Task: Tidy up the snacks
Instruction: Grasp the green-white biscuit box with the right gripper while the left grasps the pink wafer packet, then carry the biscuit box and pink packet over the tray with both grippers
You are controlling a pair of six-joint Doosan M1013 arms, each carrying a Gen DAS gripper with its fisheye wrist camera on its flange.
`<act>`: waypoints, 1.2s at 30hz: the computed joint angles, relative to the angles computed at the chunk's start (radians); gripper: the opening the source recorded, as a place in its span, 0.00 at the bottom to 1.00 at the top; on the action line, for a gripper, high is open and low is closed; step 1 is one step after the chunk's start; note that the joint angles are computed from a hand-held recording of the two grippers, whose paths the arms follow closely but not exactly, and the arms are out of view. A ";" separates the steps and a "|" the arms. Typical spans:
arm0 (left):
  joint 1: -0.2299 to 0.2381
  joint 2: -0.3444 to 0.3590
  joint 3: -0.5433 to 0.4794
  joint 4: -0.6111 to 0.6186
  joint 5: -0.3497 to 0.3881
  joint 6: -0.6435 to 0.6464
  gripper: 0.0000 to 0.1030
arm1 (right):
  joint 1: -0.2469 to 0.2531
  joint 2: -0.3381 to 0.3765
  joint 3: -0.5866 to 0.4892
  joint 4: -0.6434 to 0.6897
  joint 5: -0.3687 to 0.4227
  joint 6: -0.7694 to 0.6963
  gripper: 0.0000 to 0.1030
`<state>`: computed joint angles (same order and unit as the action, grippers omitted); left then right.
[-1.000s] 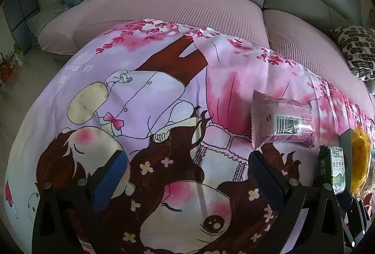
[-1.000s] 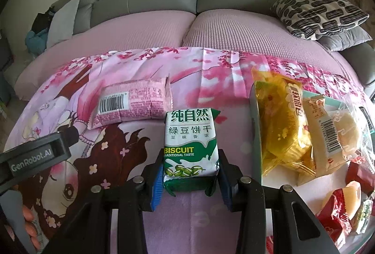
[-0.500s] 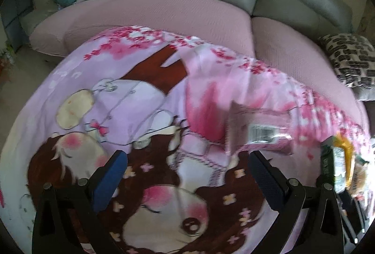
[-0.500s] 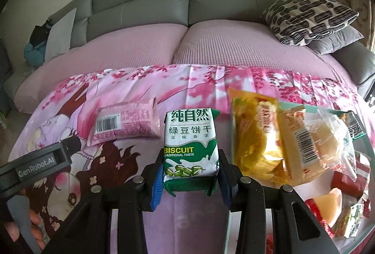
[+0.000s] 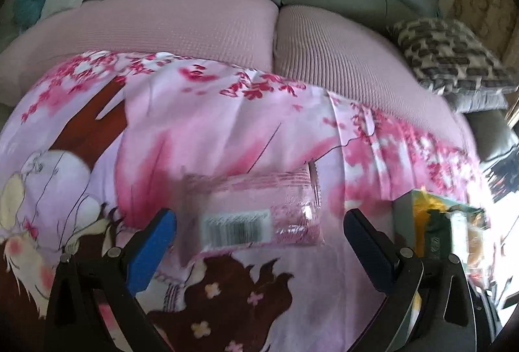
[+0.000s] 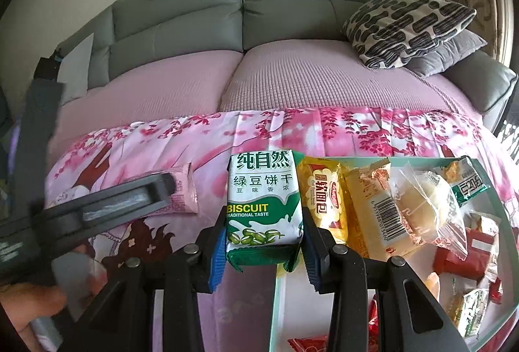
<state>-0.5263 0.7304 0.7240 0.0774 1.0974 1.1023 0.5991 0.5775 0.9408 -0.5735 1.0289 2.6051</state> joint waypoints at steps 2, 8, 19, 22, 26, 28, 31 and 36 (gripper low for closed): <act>-0.008 0.023 -0.035 0.034 0.036 -0.006 0.99 | -0.001 0.001 0.000 0.004 0.002 -0.002 0.41; -0.017 0.045 -0.071 0.091 0.078 -0.034 0.86 | -0.004 -0.001 0.003 0.014 -0.006 -0.003 0.41; -0.017 -0.052 0.075 0.103 -0.027 -0.138 0.77 | 0.000 -0.013 0.011 0.001 -0.016 0.005 0.41; -0.018 -0.098 0.138 0.127 -0.065 -0.182 0.77 | 0.004 -0.019 0.013 -0.001 -0.024 0.002 0.41; -0.024 -0.144 0.199 0.148 -0.109 -0.223 0.77 | 0.012 -0.029 0.023 -0.019 -0.038 0.002 0.41; -0.027 -0.161 0.215 0.158 -0.115 -0.238 0.77 | 0.016 -0.036 0.029 -0.025 -0.037 0.005 0.41; -0.037 -0.196 0.252 0.192 -0.142 -0.277 0.77 | 0.022 -0.052 0.051 -0.036 -0.045 0.014 0.41; -0.054 -0.241 0.306 0.229 -0.174 -0.321 0.77 | 0.031 -0.081 0.086 -0.075 -0.049 0.030 0.41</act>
